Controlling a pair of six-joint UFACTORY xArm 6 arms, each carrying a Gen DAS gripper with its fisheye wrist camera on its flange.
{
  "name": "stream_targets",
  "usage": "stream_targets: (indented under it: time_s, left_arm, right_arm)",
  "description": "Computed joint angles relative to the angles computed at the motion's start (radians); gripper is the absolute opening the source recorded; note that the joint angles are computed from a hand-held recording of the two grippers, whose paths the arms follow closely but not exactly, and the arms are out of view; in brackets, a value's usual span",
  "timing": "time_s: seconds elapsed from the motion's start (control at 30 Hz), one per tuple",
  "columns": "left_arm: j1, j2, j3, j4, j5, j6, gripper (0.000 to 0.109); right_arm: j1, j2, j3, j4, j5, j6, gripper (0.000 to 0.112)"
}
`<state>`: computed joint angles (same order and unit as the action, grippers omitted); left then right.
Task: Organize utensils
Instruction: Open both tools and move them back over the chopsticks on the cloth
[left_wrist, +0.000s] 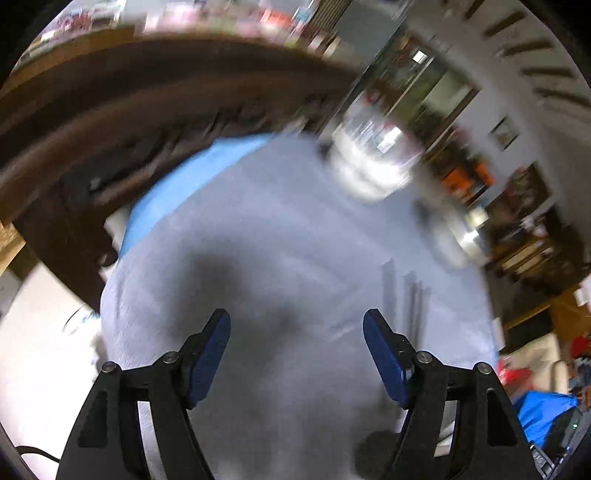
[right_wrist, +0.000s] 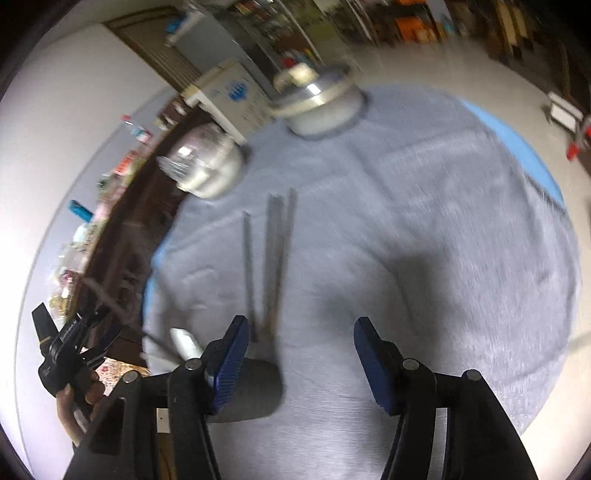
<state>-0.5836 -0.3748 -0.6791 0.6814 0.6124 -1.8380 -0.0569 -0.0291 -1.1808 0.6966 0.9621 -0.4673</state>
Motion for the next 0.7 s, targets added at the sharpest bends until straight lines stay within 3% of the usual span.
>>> stream_targets:
  time_s: [0.17, 0.4, 0.53, 0.7]
  left_arm:
    - [0.024, 0.132, -0.030, -0.191, -0.031, 0.203, 0.075]
    - [0.016, 0.256, -0.126, -0.259, 0.001, 0.358, 0.075]
    - [0.013, 0.297, -0.168, -0.261, 0.016, 0.402, 0.075]
    - [0.016, 0.332, -0.191, -0.269, 0.011, 0.443, 0.075]
  right_arm:
    - [0.004, 0.102, -0.042, -0.081, 0.010, 0.064, 0.063]
    - [0.033, 0.222, -0.160, -0.160, 0.038, 0.113, 0.058]
    - [0.066, 0.332, -0.308, -0.194, 0.089, 0.146, 0.045]
    - [0.132, 0.536, -0.607, -0.257, 0.189, 0.204, 0.037]
